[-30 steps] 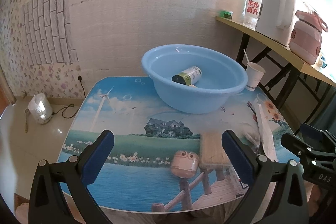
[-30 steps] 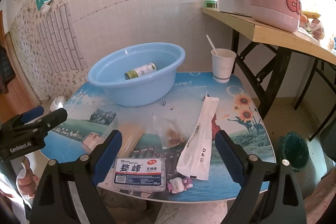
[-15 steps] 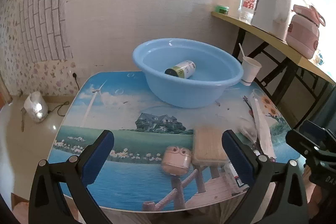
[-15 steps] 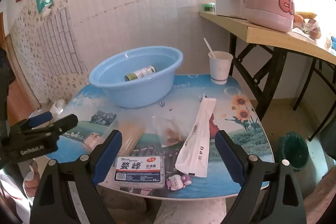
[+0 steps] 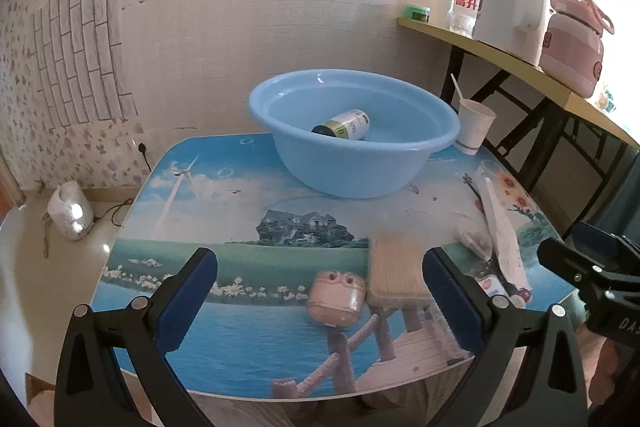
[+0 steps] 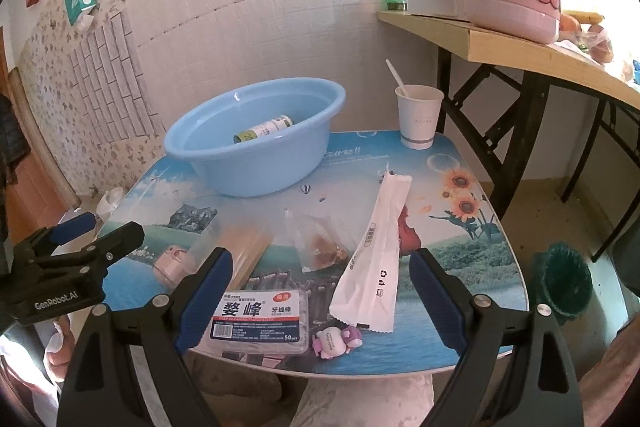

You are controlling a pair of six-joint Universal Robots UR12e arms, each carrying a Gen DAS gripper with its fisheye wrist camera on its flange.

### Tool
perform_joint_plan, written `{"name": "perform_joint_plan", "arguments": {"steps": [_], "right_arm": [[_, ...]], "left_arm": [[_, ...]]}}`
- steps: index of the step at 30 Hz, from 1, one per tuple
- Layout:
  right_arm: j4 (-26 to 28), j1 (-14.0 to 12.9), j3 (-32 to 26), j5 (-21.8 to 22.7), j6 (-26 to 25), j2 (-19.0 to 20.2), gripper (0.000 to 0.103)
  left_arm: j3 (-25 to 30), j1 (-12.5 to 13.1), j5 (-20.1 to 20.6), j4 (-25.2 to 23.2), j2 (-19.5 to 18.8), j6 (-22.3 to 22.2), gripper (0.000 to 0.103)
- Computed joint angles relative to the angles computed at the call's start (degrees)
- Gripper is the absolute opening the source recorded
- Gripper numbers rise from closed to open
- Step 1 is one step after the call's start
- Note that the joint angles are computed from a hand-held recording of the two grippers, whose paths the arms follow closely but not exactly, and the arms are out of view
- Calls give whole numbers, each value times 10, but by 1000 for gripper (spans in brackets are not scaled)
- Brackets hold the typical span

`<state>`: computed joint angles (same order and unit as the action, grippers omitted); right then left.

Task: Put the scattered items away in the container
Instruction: 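Withdraw both grippers from the basin back toward the remaining items, then grasp the pink plastic case with the left gripper while the right gripper grasps the white packet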

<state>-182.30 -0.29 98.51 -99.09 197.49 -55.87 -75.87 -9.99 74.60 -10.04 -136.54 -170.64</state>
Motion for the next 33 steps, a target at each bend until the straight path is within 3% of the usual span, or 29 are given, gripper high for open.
{"name": "perform_joint_plan", "arguments": {"steps": [15,23,33], "right_arm": [[17,1,-14,17,-4,8,91],[21,-3,-7,-6,5,6,91],[41,-6,0,-15,13,10,91]], "left_arm": [[3,10,7,4,-5,-12,103],[-1,11,3,18,-7,-13,103],[-4,11,-5,-8,-11,12,103]]}}
